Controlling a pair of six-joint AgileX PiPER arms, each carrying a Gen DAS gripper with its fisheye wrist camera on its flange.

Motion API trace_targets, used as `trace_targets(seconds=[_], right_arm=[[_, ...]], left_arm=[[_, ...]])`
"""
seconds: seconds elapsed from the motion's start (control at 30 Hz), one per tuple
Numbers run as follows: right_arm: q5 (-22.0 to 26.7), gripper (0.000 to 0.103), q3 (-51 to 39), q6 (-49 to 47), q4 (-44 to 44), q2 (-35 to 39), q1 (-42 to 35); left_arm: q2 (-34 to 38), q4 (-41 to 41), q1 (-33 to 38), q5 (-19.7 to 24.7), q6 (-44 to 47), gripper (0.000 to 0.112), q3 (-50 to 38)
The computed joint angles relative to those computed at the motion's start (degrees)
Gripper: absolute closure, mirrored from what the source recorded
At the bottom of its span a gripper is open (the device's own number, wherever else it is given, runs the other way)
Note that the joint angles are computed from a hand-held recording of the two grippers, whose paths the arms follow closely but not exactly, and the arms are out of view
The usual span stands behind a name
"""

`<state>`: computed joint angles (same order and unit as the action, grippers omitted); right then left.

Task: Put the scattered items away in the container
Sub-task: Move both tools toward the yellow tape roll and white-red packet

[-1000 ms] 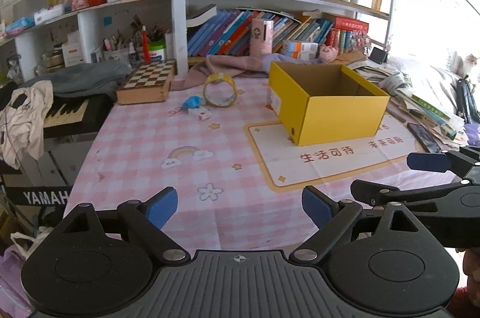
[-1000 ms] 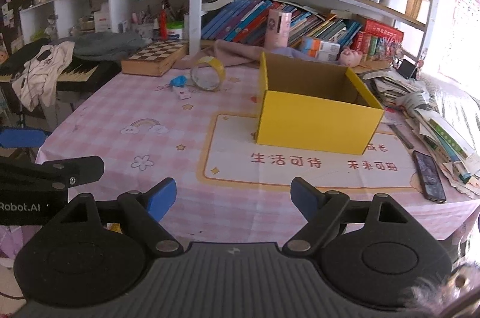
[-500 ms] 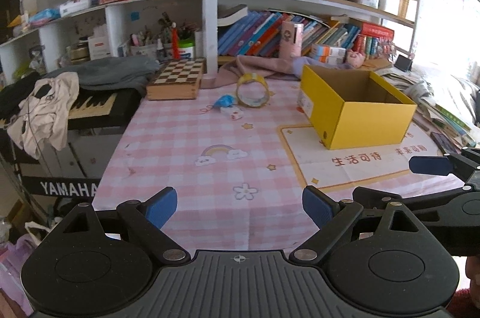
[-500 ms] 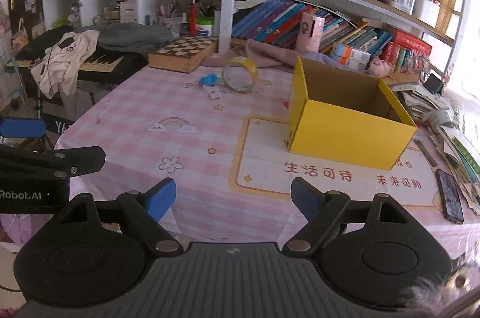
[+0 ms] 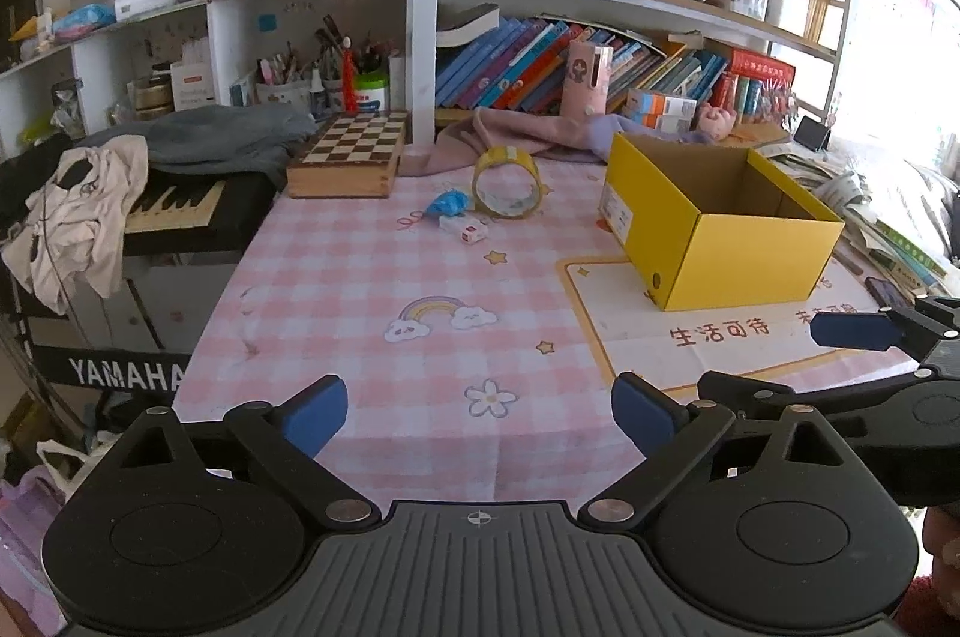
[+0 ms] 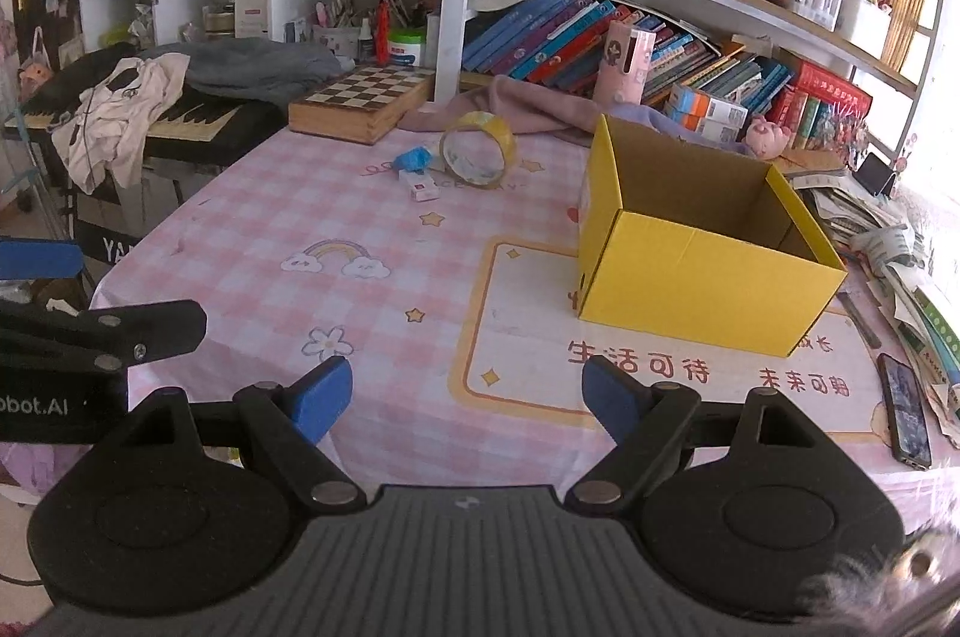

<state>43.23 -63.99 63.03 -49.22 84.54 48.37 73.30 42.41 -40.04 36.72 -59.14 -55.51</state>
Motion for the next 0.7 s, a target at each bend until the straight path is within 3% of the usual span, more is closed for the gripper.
trace_targets(seconds=[0.37,0.7], right_arm=[[-5.2,0.02,-5.6,-7.3,5.1,6.3,-6.6],[-7.9,0.02,-16.3,-18.4,14.0,15.3,-13.2]], left_arm=[[6.5,-4.1,5.3,-3.1,6.3,0.012,-4.6],[15.3,-10.8,11.1,-4.6,16.6,0.012,-13.3]])
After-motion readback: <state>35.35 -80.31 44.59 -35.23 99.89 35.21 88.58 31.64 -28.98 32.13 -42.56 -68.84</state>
